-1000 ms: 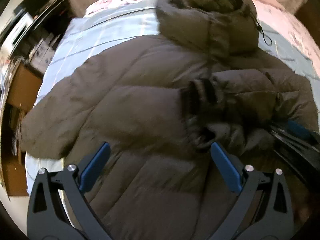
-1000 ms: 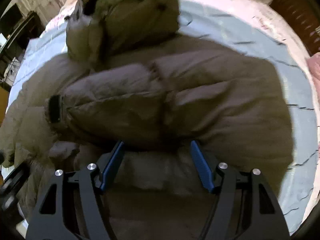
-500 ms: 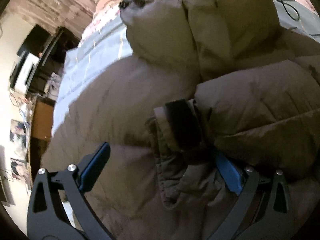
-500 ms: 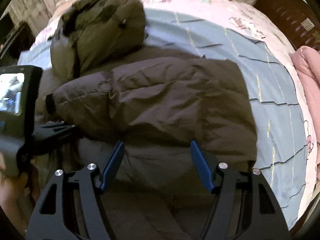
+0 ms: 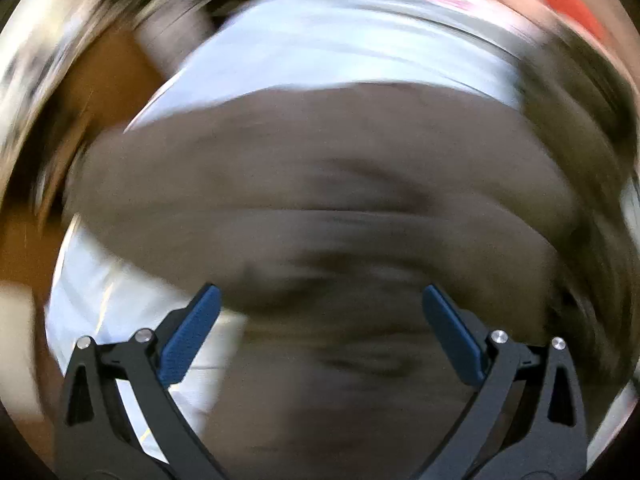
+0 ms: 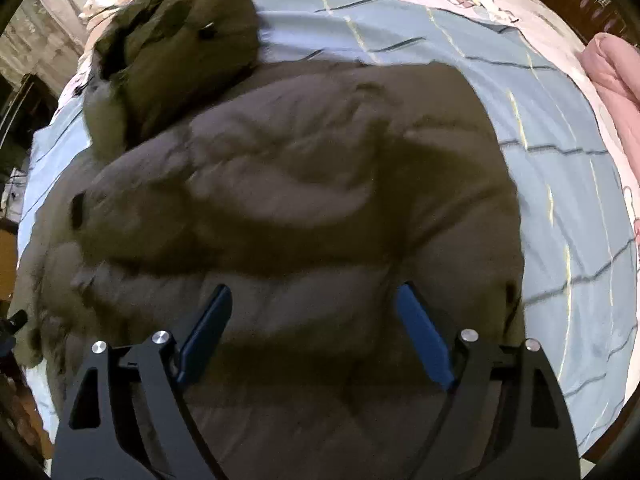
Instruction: Fold large clothes
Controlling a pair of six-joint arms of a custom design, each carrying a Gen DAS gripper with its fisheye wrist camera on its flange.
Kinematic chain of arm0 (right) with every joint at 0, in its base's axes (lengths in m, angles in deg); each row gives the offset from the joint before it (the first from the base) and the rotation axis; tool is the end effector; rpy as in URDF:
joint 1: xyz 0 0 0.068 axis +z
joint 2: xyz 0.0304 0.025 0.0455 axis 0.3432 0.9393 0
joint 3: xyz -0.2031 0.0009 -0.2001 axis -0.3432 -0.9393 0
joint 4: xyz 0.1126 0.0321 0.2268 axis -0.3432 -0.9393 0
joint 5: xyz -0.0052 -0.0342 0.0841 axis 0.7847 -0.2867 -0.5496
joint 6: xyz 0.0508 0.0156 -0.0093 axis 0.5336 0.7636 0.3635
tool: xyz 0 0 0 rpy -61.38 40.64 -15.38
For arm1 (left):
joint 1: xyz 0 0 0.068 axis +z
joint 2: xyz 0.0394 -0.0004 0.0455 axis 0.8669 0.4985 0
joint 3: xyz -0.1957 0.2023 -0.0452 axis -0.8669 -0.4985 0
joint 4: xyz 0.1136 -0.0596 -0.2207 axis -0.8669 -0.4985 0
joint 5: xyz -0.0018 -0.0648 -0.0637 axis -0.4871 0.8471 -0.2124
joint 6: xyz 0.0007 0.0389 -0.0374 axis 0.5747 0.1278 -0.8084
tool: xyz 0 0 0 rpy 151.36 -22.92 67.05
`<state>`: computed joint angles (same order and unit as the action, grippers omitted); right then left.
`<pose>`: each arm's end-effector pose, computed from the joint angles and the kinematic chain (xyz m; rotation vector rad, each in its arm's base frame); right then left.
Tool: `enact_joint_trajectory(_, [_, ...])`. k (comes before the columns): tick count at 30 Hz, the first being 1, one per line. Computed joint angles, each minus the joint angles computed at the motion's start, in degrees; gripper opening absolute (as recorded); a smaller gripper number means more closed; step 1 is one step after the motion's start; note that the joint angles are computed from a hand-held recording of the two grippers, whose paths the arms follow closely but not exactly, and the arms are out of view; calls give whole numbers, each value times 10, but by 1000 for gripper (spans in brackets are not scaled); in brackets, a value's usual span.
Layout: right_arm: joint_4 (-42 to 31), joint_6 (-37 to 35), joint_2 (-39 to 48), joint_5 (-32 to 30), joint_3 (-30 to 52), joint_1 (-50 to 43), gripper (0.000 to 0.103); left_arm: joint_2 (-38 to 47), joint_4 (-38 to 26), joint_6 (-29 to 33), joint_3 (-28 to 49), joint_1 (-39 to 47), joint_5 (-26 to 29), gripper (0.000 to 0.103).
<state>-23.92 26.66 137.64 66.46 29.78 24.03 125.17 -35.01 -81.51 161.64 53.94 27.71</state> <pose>0.2408 0.0152 0.1244 0.7752 2.7767 0.0717 0.3826 -0.0372 0.1433 -0.3405 2.8623 0.0837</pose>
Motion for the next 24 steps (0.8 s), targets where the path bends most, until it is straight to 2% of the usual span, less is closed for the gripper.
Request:
enact_joint_trajectory(3, [-12, 65, 9, -9, -4, 69, 85, 28, -11, -6, 23, 173, 86, 101])
enact_joint_trajectory(5, [-9, 116, 31, -17, 1, 126, 85, 67, -6, -19, 55, 258, 158, 101])
enact_joint_trajectory(7, [-6, 166, 54, -25, 13, 179, 85, 127, -28, -38, 112, 313, 212, 101])
enact_joint_trajectory(10, [0, 229, 92, -41, 42, 243, 85, 207, -55, -58, 179, 348, 294, 101])
enact_joint_trajectory(11, [0, 245, 103, -45, 53, 261, 85, 231, -68, -61, 198, 351, 310, 101])
enact_joint_trajectory(13, [-3, 269, 122, -50, 78, 289, 85, 242, -56, -83, 188, 353, 321, 100])
enact_joint_trajectory(14, [-8, 279, 134, -51, 95, 304, 85, 246, -43, -102, 187, 356, 323, 95])
enact_joint_trajectory(15, [-13, 285, 139, -51, 106, 314, 85, 245, -34, -104, 182, 360, 323, 85])
enact_joint_trajectory(16, [-18, 289, 147, -52, 119, 323, 85, 247, -34, -105, 190, 361, 332, 49])
enact_joint_trajectory(17, [-22, 293, 152, -52, 128, 330, 85, 246, -28, -95, 193, 367, 378, 15])
enact_joint_trajectory(18, [-27, 294, 160, -52, 140, 335, 85, 237, -19, -89, 186, 366, 394, 10])
enact_joint_trajectory(22, [-29, 301, 168, -57, 154, 339, 85, 149, 29, -60, 155, 334, 369, 7])
enact_joint_trajectory(24, [-23, 319, 160, -55, 144, 344, 85, 87, 60, -60, 140, 299, 407, 7])
